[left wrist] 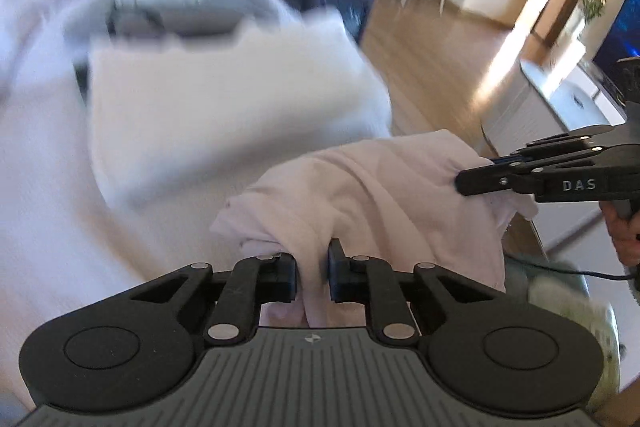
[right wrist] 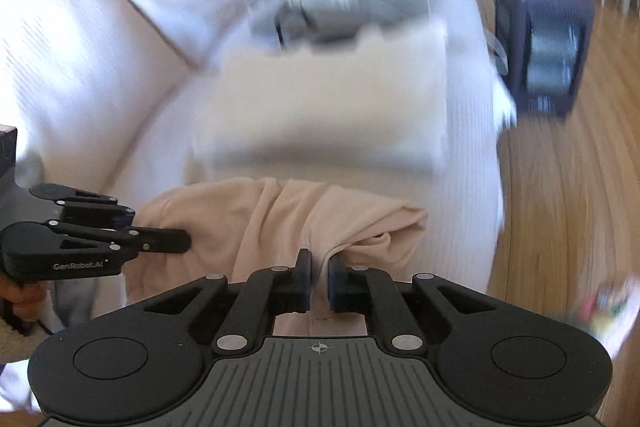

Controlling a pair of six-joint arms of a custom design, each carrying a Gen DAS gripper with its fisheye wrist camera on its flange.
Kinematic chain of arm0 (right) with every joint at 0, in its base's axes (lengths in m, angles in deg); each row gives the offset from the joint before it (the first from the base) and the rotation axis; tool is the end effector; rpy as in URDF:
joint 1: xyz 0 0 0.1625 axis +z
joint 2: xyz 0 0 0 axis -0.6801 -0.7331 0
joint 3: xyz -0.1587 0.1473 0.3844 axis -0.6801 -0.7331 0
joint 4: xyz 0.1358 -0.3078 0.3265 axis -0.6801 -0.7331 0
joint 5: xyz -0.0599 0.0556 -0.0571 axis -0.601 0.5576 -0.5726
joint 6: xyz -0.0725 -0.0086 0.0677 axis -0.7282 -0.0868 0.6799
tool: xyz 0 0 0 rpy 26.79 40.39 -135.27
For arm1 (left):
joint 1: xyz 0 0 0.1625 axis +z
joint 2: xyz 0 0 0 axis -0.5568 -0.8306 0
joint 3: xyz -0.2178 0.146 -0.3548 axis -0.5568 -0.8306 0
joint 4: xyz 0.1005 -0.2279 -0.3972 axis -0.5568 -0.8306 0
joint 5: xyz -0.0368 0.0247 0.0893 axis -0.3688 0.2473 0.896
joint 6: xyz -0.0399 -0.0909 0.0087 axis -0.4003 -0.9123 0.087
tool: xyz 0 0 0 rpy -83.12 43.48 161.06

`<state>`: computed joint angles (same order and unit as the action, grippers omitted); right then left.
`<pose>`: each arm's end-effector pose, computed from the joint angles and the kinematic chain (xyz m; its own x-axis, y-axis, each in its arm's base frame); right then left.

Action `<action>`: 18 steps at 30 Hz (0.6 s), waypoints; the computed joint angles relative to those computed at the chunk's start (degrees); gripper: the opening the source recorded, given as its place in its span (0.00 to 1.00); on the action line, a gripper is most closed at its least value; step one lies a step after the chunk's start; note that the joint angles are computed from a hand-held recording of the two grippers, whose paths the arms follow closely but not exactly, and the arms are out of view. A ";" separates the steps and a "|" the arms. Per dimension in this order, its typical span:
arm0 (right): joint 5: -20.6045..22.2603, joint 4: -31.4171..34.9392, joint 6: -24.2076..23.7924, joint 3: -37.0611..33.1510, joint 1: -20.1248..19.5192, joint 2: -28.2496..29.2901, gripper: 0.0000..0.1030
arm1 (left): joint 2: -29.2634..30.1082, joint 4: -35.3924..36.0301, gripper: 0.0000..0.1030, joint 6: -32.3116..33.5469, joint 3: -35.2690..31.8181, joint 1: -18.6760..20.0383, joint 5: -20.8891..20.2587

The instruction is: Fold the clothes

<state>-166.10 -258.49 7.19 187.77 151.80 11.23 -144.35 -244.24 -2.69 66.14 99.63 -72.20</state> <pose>0.2894 -0.5378 0.0445 -0.8150 -0.4036 0.4159 -0.5446 0.7786 -0.3117 -0.0259 -0.5009 0.2821 -0.7584 0.3708 -0.5361 0.5857 0.7485 -0.3109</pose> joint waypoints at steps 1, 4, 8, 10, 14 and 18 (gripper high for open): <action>0.32 -0.28 -1.03 -1.60 0.54 0.37 0.08 | 0.34 -1.16 0.13 1.76 -1.39 -0.52 0.82; 0.51 -0.31 -2.52 -7.60 1.67 2.94 0.08 | 2.27 -2.62 0.13 5.97 -5.93 -0.91 2.91; 0.87 0.93 -3.96 -16.45 0.85 8.37 0.08 | 7.67 -3.90 0.13 9.02 -12.22 0.18 6.50; 1.62 2.35 -4.36 -20.59 -0.08 11.10 0.08 | 11.22 -4.35 0.13 9.41 -15.58 1.38 8.20; 3.87 6.64 -4.30 -27.98 -2.39 16.03 0.08 | 16.98 -3.50 0.13 8.83 -21.88 4.14 10.92; 4.91 8.65 -4.13 -31.66 -4.23 18.85 0.08 | 23.10 0.55 0.13 8.30 -28.07 7.48 13.53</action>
<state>-161.19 -249.84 3.06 156.12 147.58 30.08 -121.25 -243.69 5.61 38.06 107.10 -58.67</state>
